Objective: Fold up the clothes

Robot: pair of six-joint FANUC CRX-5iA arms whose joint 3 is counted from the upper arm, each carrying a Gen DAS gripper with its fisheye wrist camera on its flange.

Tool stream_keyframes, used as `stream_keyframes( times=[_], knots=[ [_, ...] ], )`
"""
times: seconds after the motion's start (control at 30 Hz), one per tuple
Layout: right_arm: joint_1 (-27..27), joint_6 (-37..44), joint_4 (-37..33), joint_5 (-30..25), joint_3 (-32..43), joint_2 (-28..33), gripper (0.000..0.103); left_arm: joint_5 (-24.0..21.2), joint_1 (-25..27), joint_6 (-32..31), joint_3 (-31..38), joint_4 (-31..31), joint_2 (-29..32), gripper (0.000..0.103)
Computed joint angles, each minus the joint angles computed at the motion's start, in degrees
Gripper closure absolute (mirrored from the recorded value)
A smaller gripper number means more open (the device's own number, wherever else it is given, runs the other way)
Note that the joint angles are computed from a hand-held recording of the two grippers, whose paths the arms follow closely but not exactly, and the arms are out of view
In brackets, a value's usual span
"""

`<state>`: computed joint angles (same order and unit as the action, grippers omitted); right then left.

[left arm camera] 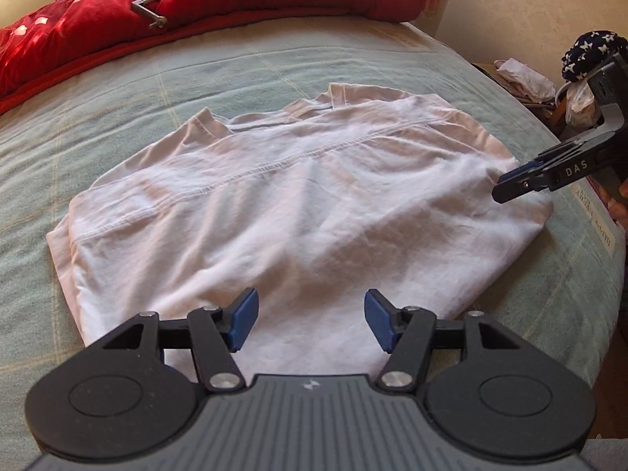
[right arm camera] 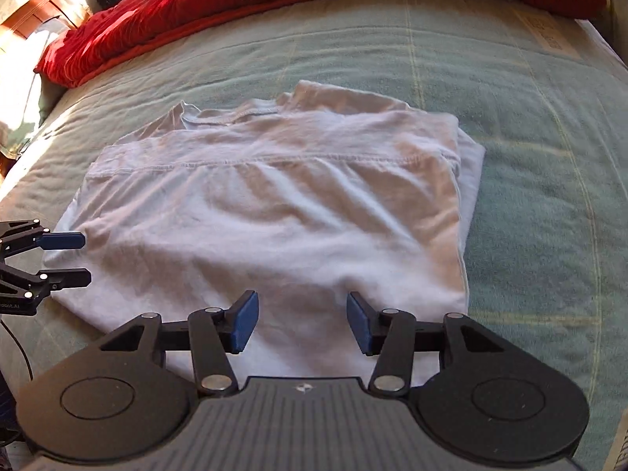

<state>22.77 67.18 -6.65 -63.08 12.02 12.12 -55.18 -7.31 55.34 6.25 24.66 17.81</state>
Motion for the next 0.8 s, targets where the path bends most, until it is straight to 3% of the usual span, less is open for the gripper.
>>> stream_keyframes(
  times=[0.23,0.3,0.5,0.7,0.8],
  knots=[
    [-1.0,-8.8,1.9,-1.4,-7.4,-6.5,0.049,-6.4,0.7,6.0,-0.8,-8.5,-3.1,0.043],
    [-0.2,-9.3,3.2,-0.9,-7.5,-7.1,0.048,-6.1,0.6,6.5,-0.8,-8.4,-4.0,0.043],
    [1.2,-4.8,1.4,3.8,-6.2,-6.2,0.046,-2.2,-1.4,3.8,-1.3,-4.4,-3.1,0.043],
    [1.8,6.5,-7.8,3.3,-3.1,-3.9,0.046,0.6,-4.0,-0.6,-2.5,0.9,-1.7,0.043],
    [2.5,8.9,-8.4,1.7,-2.9,-3.3,0.046,-0.4,-4.7,0.0,-2.0,-1.4,-1.6,0.042]
  ],
)
